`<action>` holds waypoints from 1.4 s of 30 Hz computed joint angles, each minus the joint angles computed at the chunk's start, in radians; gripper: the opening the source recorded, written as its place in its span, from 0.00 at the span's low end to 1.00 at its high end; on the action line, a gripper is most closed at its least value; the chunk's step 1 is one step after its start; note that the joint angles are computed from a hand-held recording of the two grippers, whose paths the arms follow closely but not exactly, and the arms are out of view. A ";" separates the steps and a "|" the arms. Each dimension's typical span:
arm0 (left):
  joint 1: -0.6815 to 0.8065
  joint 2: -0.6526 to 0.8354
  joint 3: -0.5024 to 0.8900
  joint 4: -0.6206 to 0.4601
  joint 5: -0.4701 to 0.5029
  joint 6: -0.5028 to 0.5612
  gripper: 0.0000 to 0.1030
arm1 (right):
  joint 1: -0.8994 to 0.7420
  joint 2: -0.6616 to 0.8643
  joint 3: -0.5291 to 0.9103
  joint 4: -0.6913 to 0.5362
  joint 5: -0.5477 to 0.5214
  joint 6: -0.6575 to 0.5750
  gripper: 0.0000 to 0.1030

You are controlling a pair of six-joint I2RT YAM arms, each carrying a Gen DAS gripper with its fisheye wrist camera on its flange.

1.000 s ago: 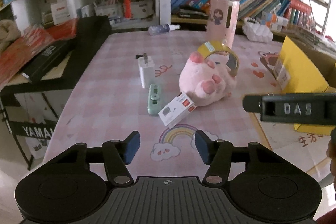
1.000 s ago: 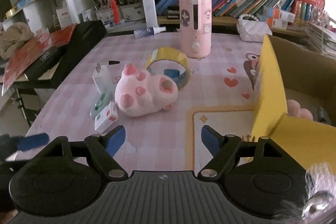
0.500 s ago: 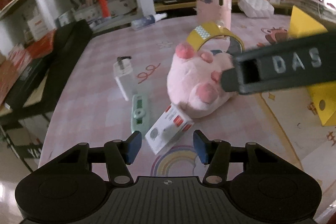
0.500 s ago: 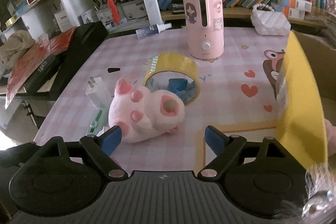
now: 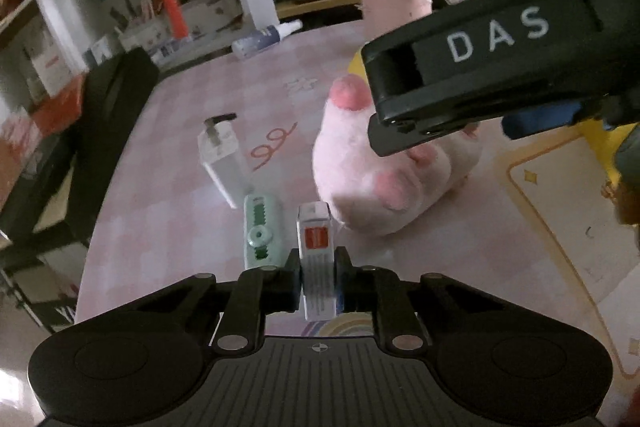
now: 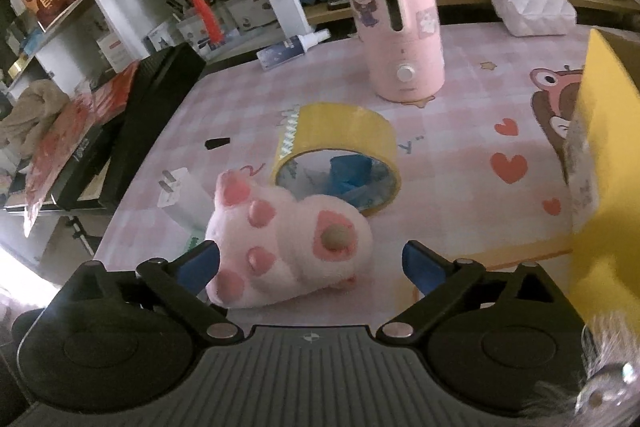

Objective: Organize objects
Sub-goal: 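Grasp the small white box with the left tool while the right tool reaches the pink pig, then lift the white box with the left tool while the right tool grasps and lifts the pink pig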

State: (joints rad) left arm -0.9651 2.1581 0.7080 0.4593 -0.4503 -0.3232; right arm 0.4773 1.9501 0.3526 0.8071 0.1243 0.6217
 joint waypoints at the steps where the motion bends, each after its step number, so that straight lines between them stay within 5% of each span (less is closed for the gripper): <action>1: 0.006 -0.010 -0.013 0.006 0.012 -0.013 0.13 | 0.000 0.010 0.013 -0.002 -0.006 -0.004 0.98; 16: 0.108 -0.144 -0.244 0.166 0.191 -0.211 0.13 | 0.059 0.205 0.195 0.042 -0.073 -0.096 1.00; 20: 0.105 -0.157 -0.275 0.181 0.185 -0.220 0.13 | 0.048 0.236 0.215 0.042 -0.122 -0.065 0.87; 29: 0.089 -0.237 -0.374 0.228 0.156 -0.259 0.13 | 0.072 0.087 0.068 0.041 0.062 0.019 0.80; 42: -0.070 -0.507 -0.573 0.246 0.033 -0.347 0.13 | 0.371 -0.297 -0.131 -0.189 0.322 0.164 0.81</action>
